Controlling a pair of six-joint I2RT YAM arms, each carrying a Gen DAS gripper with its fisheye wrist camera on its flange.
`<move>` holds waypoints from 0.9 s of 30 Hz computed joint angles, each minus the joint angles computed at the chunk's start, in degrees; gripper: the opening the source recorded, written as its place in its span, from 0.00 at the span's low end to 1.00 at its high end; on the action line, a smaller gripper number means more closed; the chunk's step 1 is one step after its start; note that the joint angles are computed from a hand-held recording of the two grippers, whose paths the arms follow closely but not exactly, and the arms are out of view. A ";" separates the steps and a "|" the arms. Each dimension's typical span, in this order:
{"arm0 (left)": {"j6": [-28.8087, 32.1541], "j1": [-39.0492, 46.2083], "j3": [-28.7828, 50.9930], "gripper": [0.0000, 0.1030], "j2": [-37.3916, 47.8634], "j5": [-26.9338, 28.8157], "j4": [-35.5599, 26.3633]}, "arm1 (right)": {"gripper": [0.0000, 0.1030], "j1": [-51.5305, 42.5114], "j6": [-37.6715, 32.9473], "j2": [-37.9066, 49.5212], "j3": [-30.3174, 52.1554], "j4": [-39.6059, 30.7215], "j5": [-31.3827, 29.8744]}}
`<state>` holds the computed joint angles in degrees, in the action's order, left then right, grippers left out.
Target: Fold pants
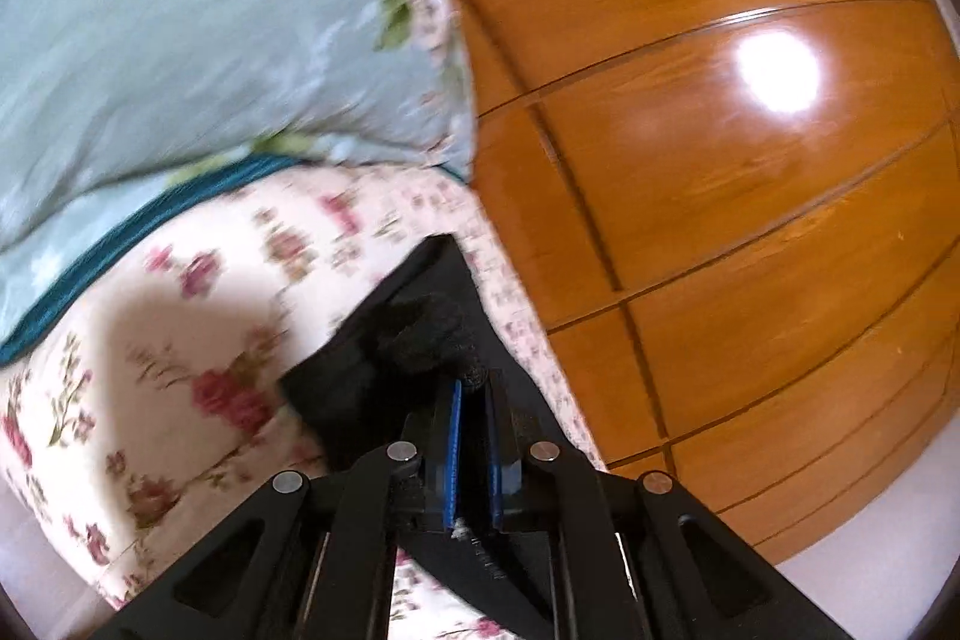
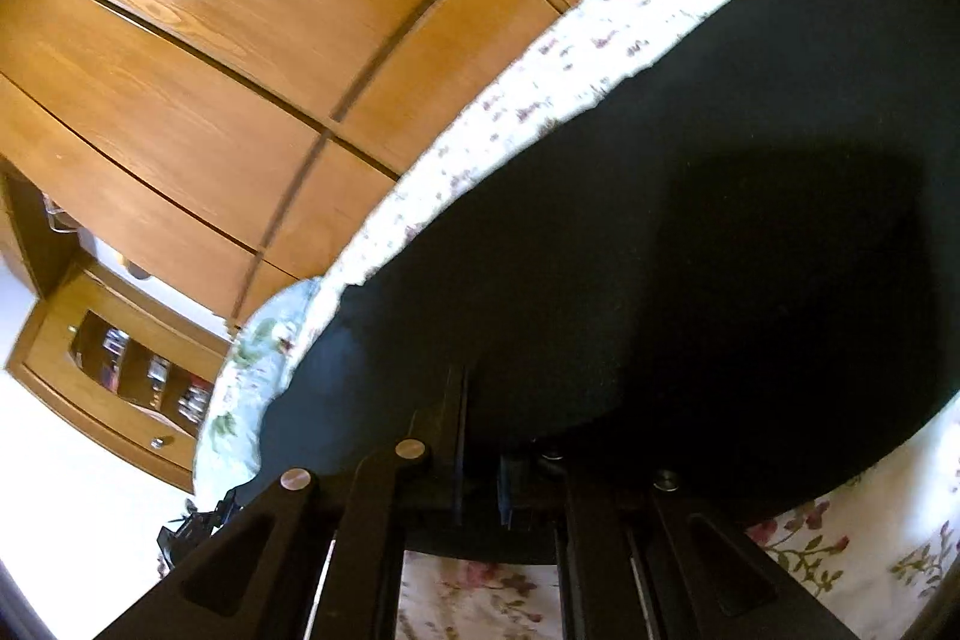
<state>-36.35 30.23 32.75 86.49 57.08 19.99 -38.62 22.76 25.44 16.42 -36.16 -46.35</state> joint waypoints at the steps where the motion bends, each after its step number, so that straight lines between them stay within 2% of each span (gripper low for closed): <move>1: 1.84 -0.15 0.52 0.06 -0.63 -0.52 -1.94 | 0.07 0.55 0.23 -0.35 0.30 -0.24 0.44; 6: 10.78 -0.44 1.82 0.06 0.62 -6.57 -13.49 | 0.07 2.63 0.06 1.02 -0.69 -1.65 2.79; 9: 13.30 0.19 0.16 0.09 -0.44 -7.29 -14.87 | 0.08 -1.63 -2.53 3.26 -1.94 -1.91 -0.82; 11: 13.80 -0.29 0.10 0.10 -2.52 -9.02 -16.17 | 0.10 -1.67 -3.51 3.78 -1.48 -1.92 -0.96; 13: 12.23 -0.85 -1.18 0.17 -7.49 -12.53 -15.96 | 0.14 -0.75 -3.28 4.27 -1.22 -1.04 -0.24; 16: 8.82 -2.14 -4.25 0.21 -16.74 -16.58 -12.75 | 0.21 -7.45 -9.16 5.50 -0.19 -4.74 -3.97; 17: 8.08 -3.44 -4.61 0.22 -19.08 -18.02 -12.21 | 0.21 -12.46 -13.53 6.80 0.55 -7.17 -6.56; 19: 8.20 -7.25 -4.33 0.23 -22.51 -20.72 -12.59 | 0.24 -17.34 -17.42 9.14 1.38 -8.04 -8.16; 21: 8.71 -12.50 -3.06 0.26 -22.47 -21.93 -12.67 | 0.24 -24.67 -25.76 14.79 3.06 -10.13 -10.01; 23: 9.91 -19.07 -1.00 0.26 -19.96 -23.34 -12.72 | 0.24 -30.94 -31.94 21.04 4.97 -11.15 -11.84; 27: 11.71 -31.35 4.83 0.27 -9.76 -24.41 -12.30 | 0.24 -40.26 -35.94 30.63 8.67 -8.45 -14.17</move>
<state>-24.64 -1.12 37.58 76.73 32.67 7.69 -78.88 -13.18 56.06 25.09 -44.61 -60.53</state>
